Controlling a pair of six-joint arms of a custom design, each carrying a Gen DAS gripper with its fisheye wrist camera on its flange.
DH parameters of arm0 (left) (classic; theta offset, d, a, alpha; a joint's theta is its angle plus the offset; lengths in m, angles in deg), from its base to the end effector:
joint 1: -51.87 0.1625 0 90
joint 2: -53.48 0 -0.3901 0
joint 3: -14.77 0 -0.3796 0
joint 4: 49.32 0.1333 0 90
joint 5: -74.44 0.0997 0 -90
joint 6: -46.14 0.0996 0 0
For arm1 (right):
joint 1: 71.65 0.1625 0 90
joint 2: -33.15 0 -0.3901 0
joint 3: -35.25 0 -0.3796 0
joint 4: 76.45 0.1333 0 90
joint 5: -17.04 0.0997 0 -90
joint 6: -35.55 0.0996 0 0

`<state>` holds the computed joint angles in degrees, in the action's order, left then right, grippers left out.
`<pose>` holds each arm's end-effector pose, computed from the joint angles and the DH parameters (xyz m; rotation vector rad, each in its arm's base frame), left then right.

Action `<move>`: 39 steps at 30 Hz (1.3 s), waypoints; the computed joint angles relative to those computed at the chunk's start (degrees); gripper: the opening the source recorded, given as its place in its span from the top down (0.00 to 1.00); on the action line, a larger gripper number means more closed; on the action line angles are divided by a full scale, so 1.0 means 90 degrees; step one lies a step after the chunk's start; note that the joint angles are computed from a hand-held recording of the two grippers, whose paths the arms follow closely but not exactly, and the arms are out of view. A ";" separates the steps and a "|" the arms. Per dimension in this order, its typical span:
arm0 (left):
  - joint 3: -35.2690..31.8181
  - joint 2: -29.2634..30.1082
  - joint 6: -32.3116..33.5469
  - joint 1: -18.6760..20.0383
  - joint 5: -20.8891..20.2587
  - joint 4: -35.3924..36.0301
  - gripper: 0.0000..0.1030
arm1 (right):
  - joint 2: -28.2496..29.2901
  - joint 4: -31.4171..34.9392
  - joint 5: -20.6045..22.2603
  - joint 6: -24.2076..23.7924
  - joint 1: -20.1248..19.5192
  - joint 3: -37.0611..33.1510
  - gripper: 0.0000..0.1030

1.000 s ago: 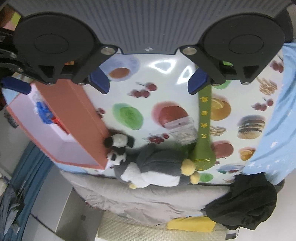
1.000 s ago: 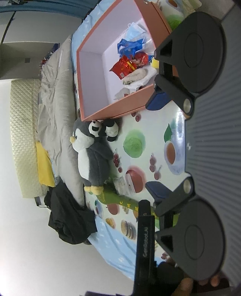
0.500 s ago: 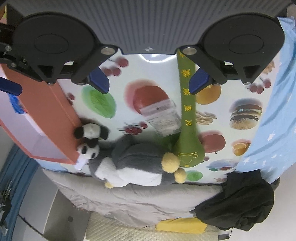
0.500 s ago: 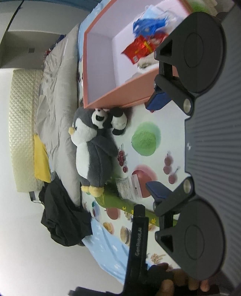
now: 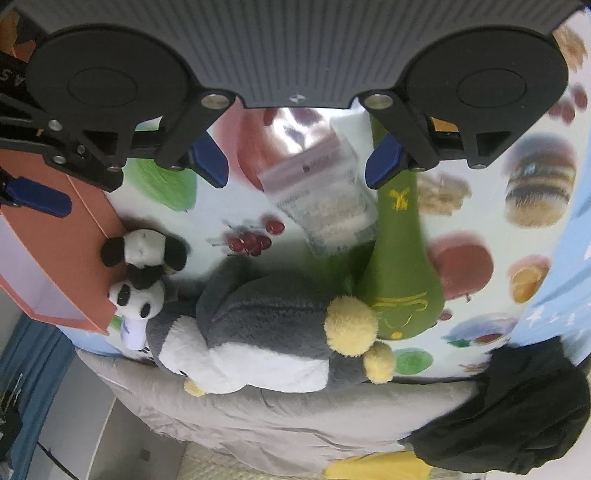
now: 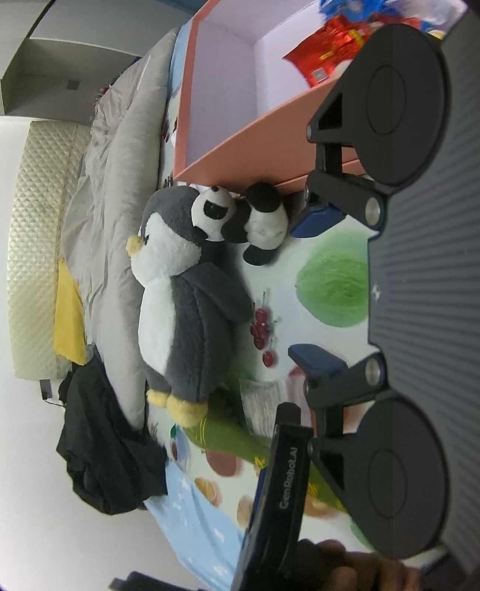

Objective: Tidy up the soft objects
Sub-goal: 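Grasp the small panda plush with the right gripper while the left grasps the white paper wrapper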

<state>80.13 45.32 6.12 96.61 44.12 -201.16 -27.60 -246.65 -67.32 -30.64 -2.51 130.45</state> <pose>-0.3395 -0.6451 -0.1433 0.0507 2.2538 -0.9429 -0.0957 -0.6529 0.2904 1.0217 -2.3105 0.8583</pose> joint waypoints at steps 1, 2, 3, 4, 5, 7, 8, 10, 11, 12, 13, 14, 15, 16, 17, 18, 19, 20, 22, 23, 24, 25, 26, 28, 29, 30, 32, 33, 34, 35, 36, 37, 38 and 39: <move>-0.0122 0.0047 0.0198 0.0063 -0.0011 -0.0019 0.17 | 0.0121 -0.0058 -0.0041 0.0001 0.0029 -0.0096 0.36; -0.0251 0.0098 0.0397 0.0125 -0.0023 -0.0032 0.17 | 0.0224 -0.0073 -0.0088 0.0023 0.0054 -0.0197 0.36; -0.0369 0.0145 0.0584 0.0182 -0.0050 -0.0051 0.17 | 0.0340 -0.0072 -0.0129 0.0072 0.0081 -0.0317 0.36; -0.0473 0.0189 0.0780 0.0233 -0.0101 -0.0087 0.17 | 0.0437 -0.0071 -0.0157 0.0113 0.0102 -0.0426 0.37; -0.0590 0.0241 0.0989 0.0286 -0.0145 -0.0114 0.17 | 0.0559 -0.0108 -0.0189 0.0150 0.0131 -0.0552 0.37; -0.0839 0.0354 0.1327 0.0382 -0.0187 -0.0040 0.17 | 0.0768 -0.0256 -0.0336 0.0183 0.0203 -0.0741 0.39; -0.0963 0.0407 0.1461 0.0432 -0.0208 0.0043 0.17 | 0.0876 -0.0248 -0.0422 0.0275 0.0240 -0.0883 0.39; -0.1119 0.0480 0.1692 0.0512 -0.0248 0.0109 0.17 | 0.1072 -0.0212 -0.0543 0.0567 0.0301 -0.1161 0.41; -0.1193 0.0517 0.1840 0.0547 -0.0280 0.0128 0.17 | 0.1188 -0.0317 -0.0600 0.0608 0.0336 -0.1268 0.43; -0.1275 0.0569 0.2019 0.0569 -0.0303 0.0138 0.17 | 0.1296 -0.0484 -0.0652 0.0596 0.0365 -0.1336 0.44; -0.1364 0.0620 0.2179 0.0590 -0.0299 0.0172 0.17 | 0.1399 -0.0596 -0.0706 0.0596 0.0393 -0.1419 0.45; -0.1459 0.0673 0.2312 0.0608 -0.0292 0.0225 0.17 | 0.1507 -0.0671 -0.0785 0.0623 0.0424 -0.1522 0.45; -0.1513 0.0715 0.2435 0.0620 -0.0305 0.0216 0.17 | 0.1626 -0.0794 -0.0864 0.0642 0.0448 -0.1626 0.46; -0.1581 0.0764 0.2554 0.0636 -0.0319 0.0211 0.17 | 0.1746 -0.0975 -0.0947 0.0619 0.0473 -0.1710 0.46; -0.1655 0.0810 0.2612 0.0649 -0.0315 0.0268 0.17 | 0.1894 -0.1216 -0.1079 0.0560 0.0504 -0.1806 0.46; -0.1749 0.0863 0.2615 0.0661 -0.0276 0.0393 0.17 | 0.1993 -0.1317 -0.1172 0.0568 0.0521 -0.1896 0.46; -0.1880 0.0931 0.2511 0.0671 -0.0175 0.0620 0.17 | 0.2062 -0.1342 -0.1244 0.0626 0.0529 -0.1973 0.46; -0.2015 0.0991 0.2292 0.0685 -0.0066 0.0913 0.17 | 0.2141 -0.1380 -0.1305 0.0642 0.0532 -0.2053 0.46; -0.2116 0.1057 0.2080 0.0721 0.0005 0.1027 0.17 | 0.2302 -0.1678 -0.1381 0.0485 0.0533 -0.2131 0.46; -0.2140 0.1089 0.2054 0.0729 0.0035 0.0969 0.17 | 0.2374 -0.1846 -0.1390 0.0379 0.0531 -0.2145 0.46; -0.2155 0.1115 0.2034 0.0732 0.0067 0.0921 0.17 | 0.2429 -0.1986 -0.1396 0.0275 0.0531 -0.2148 0.46; -0.2179 0.1147 0.1998 0.0729 0.0110 0.0897 0.18 | 0.2490 -0.2118 -0.1407 0.0161 0.0530 -0.2161 0.46; -0.2218 0.1177 0.1954 0.0727 0.0142 0.0910 0.20 | 0.2571 -0.2259 -0.1426 0.0024 0.0530 -0.2200 0.48; -0.2224 0.1198 0.1821 0.0728 0.0193 0.0851 0.26 | 0.2706 -0.2537 -0.1467 -0.0185 0.0529 -0.2270 0.56; -0.2230 0.1208 0.1765 0.0727 0.0224 0.0840 0.28 | 0.2775 -0.2667 -0.1478 -0.0265 0.0525 -0.2321 0.60; -0.2203 0.1201 0.1700 0.0719 0.0278 0.0828 0.33 | 0.2794 -0.2698 -0.1448 -0.0301 0.0509 -0.2342 0.60; -0.2071 0.1127 0.1547 0.0702 0.0354 0.0805 0.42 | 0.2761 -0.2662 -0.1367 -0.0365 0.0479 -0.2320 0.61; -0.1994 0.1078 0.1470 0.0693 0.0379 0.0800 0.49 | 0.2732 -0.2633 -0.1350 -0.0372 0.0472 -0.2297 0.61; -0.1912 0.1027 0.1385 0.0684 0.0402 0.0798 0.55 | 0.2705 -0.2577 -0.1343 -0.0328 0.0469 -0.2290 0.62; -0.1810 0.0964 0.1319 0.0674 0.0402 0.0769 0.58 | 0.2653 -0.2492 -0.1337 -0.0261 0.0465 -0.2265 0.62; -0.1699 0.0895 0.1255 0.0660 0.0380 0.0724 0.64 | 0.2609 -0.2432 -0.1336 -0.0214 0.0464 -0.2231 0.62; -0.1593 0.0831 0.1202 0.0648 0.0339 0.0651 0.67 | 0.2564 -0.2369 -0.1331 -0.0167 0.0461 -0.2202 0.62; -0.1496 0.0767 0.1107 0.0635 0.0296 0.0625 0.69 | 0.2510 -0.2297 -0.1337 -0.0115 0.0458 -0.2168 0.62; -0.1407 0.0715 0.1039 0.0620 0.0264 0.0589 0.72 | 0.2452 -0.2246 -0.1339 -0.0074 0.0456 -0.2118 0.62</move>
